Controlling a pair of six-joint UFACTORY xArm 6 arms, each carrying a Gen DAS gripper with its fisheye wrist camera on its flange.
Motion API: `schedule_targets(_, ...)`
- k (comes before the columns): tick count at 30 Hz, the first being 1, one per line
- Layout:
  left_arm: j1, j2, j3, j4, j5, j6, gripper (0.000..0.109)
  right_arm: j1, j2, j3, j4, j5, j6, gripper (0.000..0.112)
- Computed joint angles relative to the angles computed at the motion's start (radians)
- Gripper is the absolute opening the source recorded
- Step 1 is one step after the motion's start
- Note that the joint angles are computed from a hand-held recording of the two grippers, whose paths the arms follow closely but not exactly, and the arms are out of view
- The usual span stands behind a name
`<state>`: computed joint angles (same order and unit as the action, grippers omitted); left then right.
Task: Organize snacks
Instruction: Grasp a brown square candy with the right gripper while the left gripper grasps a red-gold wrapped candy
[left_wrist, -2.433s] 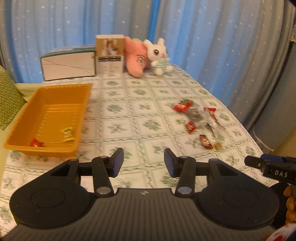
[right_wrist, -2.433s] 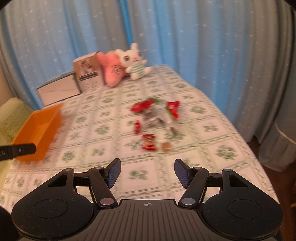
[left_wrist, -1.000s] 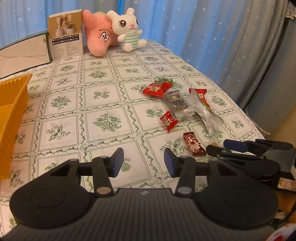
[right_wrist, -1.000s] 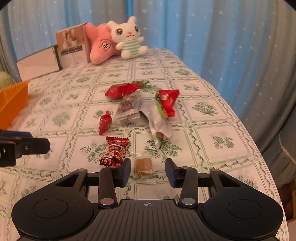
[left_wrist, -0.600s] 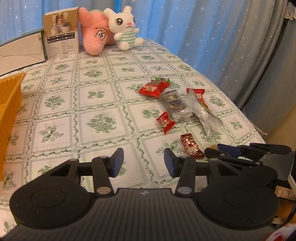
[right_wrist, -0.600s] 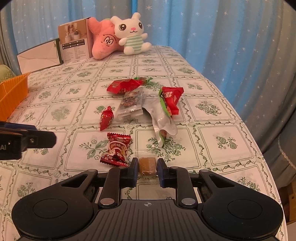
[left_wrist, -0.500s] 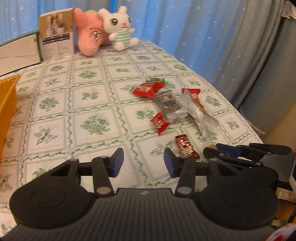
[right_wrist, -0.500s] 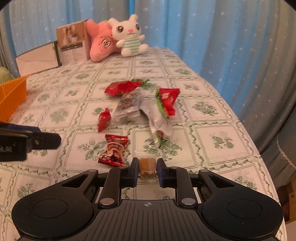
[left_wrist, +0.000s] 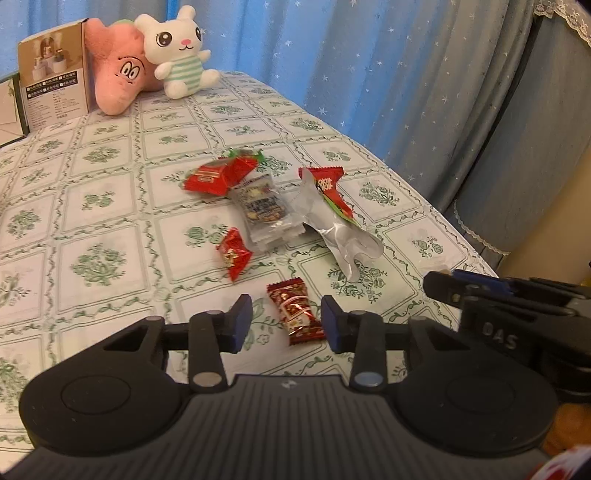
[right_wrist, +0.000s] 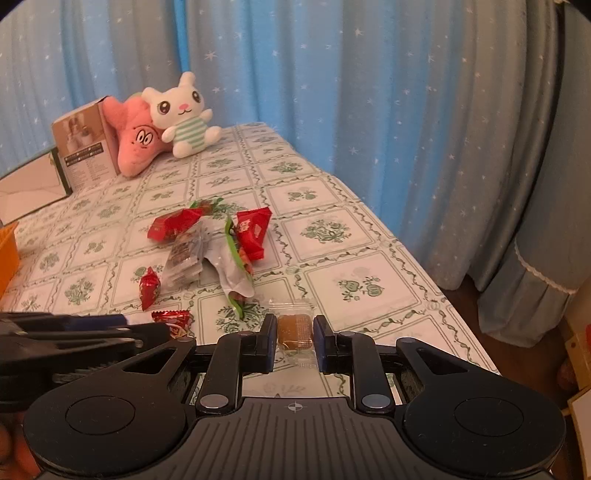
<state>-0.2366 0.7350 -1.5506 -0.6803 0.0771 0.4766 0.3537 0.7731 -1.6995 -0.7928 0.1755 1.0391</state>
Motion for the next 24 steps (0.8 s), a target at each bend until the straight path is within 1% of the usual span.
schedule_targets(5,0.001,0.036,-0.035,0.062,0.008,-0.07,0.03,-0.006,-0.013,0.016,-0.023,-0.006,0.033,0.021)
schedule_targets(8,0.005,0.05,-0.044,0.158,0.015,-0.151,0.026,-0.007,-0.015,0.019,-0.026,-0.007,0.044,0.021)
schedule_targets(10,0.005,0.055,-0.039,0.216,-0.002,-0.194,0.026,-0.007,-0.016,0.02,-0.021,-0.008,0.041,0.021)
schedule_targets(13,0.012,0.054,-0.023,0.365,-0.02,-0.296,0.02,-0.008,-0.015,0.021,-0.027,-0.01,0.044,0.021)
schedule_targets(15,0.012,0.048,-0.015,0.364,-0.023,-0.282,0.019,-0.006,-0.015,0.021,-0.026,-0.011,0.041,0.021)
schedule_targets(18,0.023,0.026,0.022,0.456,-0.033,-0.357,0.018,-0.004,-0.016,0.023,-0.026,-0.013,0.041,0.021)
schedule_targets(21,0.028,-0.013,0.079,0.437,-0.051,-0.349,0.018,0.0,-0.019,0.029,-0.017,-0.017,0.031,0.021)
schedule_targets(24,0.047,-0.063,0.153,0.504,-0.081,-0.429,0.018,0.008,-0.021,0.036,0.003,-0.022,0.013,0.021)
